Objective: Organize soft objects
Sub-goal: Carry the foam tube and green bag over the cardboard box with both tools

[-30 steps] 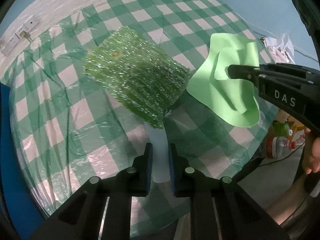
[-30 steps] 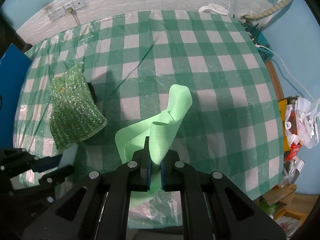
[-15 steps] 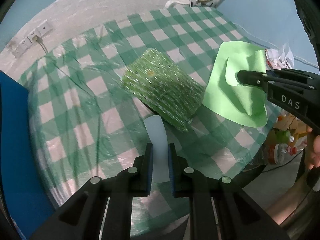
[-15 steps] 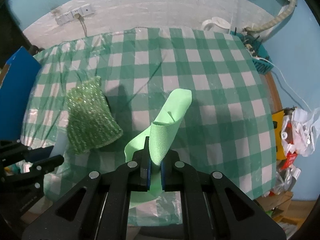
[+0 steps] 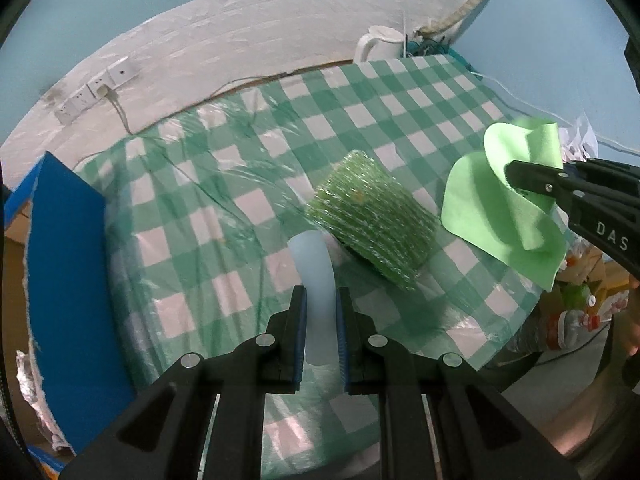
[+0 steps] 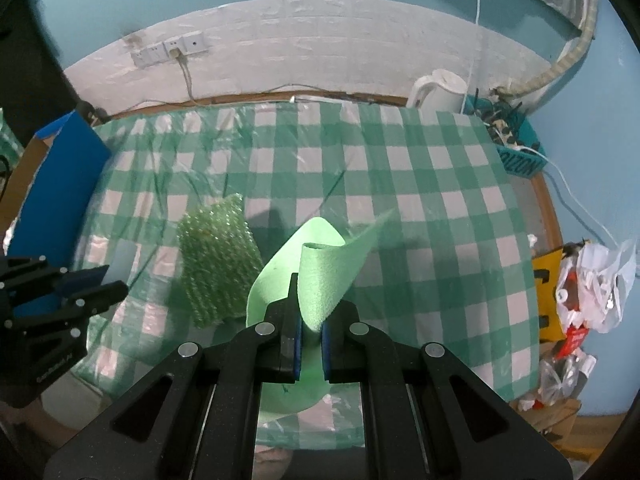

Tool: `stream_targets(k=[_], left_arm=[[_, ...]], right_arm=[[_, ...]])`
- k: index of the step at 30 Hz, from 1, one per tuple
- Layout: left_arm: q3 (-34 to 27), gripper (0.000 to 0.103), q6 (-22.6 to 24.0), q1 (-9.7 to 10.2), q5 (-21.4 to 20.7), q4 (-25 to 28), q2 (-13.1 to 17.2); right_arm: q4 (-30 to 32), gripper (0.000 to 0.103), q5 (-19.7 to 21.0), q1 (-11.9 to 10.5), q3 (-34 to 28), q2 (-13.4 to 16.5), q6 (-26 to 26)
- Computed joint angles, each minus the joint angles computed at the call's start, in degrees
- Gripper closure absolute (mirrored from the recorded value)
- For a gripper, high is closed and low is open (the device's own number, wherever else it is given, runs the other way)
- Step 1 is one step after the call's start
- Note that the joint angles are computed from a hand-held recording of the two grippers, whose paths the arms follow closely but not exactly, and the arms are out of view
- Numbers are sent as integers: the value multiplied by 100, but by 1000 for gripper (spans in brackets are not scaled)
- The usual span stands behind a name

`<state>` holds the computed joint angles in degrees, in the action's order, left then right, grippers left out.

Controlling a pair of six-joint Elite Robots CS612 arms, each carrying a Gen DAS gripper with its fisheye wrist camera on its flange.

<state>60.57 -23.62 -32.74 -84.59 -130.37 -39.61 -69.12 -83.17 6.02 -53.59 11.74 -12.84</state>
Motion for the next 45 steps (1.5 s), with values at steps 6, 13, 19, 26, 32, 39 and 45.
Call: stream_targets(k=[6,13,19,26,32,39,45], left_arm=[[110,89,-2,4,213,-115,-97],[283,89,-10,18,403,-261,-240],[439,89,-77,52,527,-335,-358],[635,89,-135,82,726,-473,-502],[834,89,-185,119,882,-612,-640],[1078,89,-294,186,960,-768,-805],[1328,89,-423,249,1042,-932,-974]], right_arm=[[-101,97,56,40,15,-47,-49],[-272,97,195,94,60,-120,-114],[-374,97,294,160,71,-166,-229],[-455,97,368,245,145,-236,-334],[-523,97,406,339,250,-301,-422],[-606,97,463,455,403,-386,-527],[-695,97,532,561,579,-484,-610]])
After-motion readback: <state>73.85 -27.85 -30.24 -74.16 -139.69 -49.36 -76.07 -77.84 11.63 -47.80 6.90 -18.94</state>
